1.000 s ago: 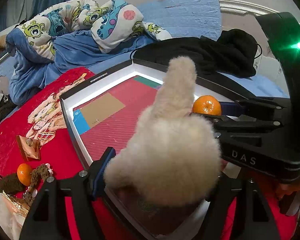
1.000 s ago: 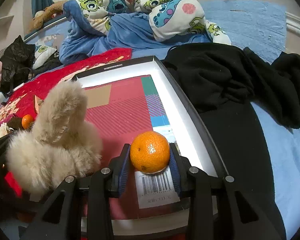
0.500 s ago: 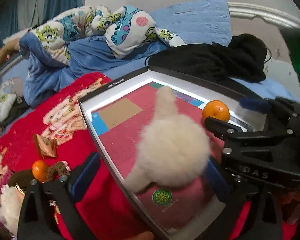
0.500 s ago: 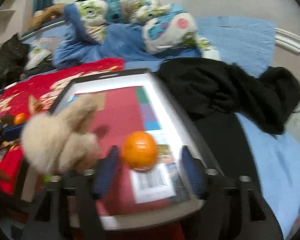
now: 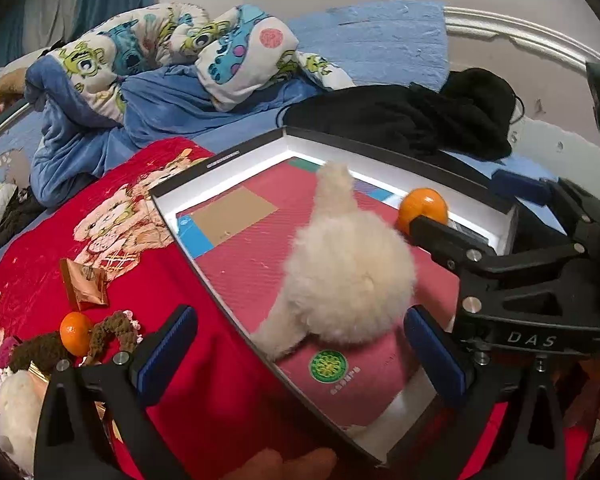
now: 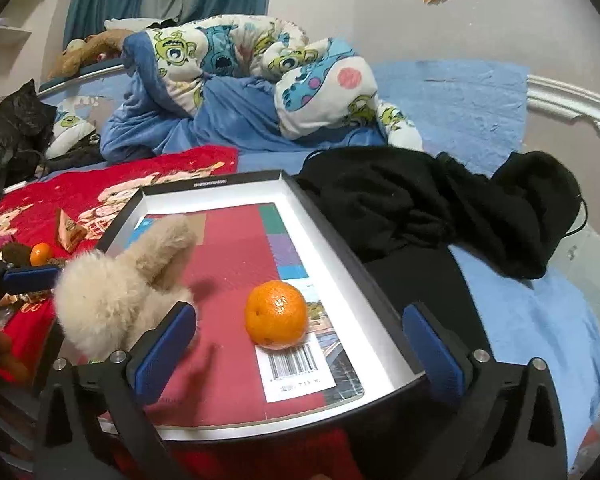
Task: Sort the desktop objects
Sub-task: 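Release the beige plush with the left tool while the right tool releases the mandarin, then withdraw both open tools from the box back toward the toy pile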
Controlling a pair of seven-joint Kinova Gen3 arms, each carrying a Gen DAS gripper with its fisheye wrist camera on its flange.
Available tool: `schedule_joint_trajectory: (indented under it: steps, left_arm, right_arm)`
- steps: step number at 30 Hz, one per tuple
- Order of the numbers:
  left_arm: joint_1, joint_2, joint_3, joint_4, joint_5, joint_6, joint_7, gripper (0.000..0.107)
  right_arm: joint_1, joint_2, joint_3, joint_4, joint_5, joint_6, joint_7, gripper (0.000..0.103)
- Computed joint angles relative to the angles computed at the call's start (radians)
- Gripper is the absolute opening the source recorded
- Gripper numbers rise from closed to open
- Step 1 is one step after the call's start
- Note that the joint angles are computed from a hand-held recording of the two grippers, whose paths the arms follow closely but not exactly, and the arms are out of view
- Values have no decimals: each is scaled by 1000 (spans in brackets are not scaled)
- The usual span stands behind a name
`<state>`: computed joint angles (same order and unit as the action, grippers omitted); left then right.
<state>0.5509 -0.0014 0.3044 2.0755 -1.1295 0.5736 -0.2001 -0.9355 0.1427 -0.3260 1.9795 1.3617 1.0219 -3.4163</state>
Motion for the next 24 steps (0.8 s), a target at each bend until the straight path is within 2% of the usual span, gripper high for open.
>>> schedule_joint_trajectory:
  steps: [4,9,12,24]
  left_arm:
    - [16,0,11,0,-32,33,27,103]
    - [7,-21,10,6,-4,6,-14,103]
    - [9,-33,31,24,-54,10,23,103]
    - [-5,-82,87,27,14,25,-34,103]
  right_arm:
    - [-20,10,-6,2,17,52,-20,103]
    - [-49,19,-11,6,26,120,-55,103]
    - [-45,2,-14,25,31,99,-82,103]
    - [-36,-65,-63,113,30,88,-257,103]
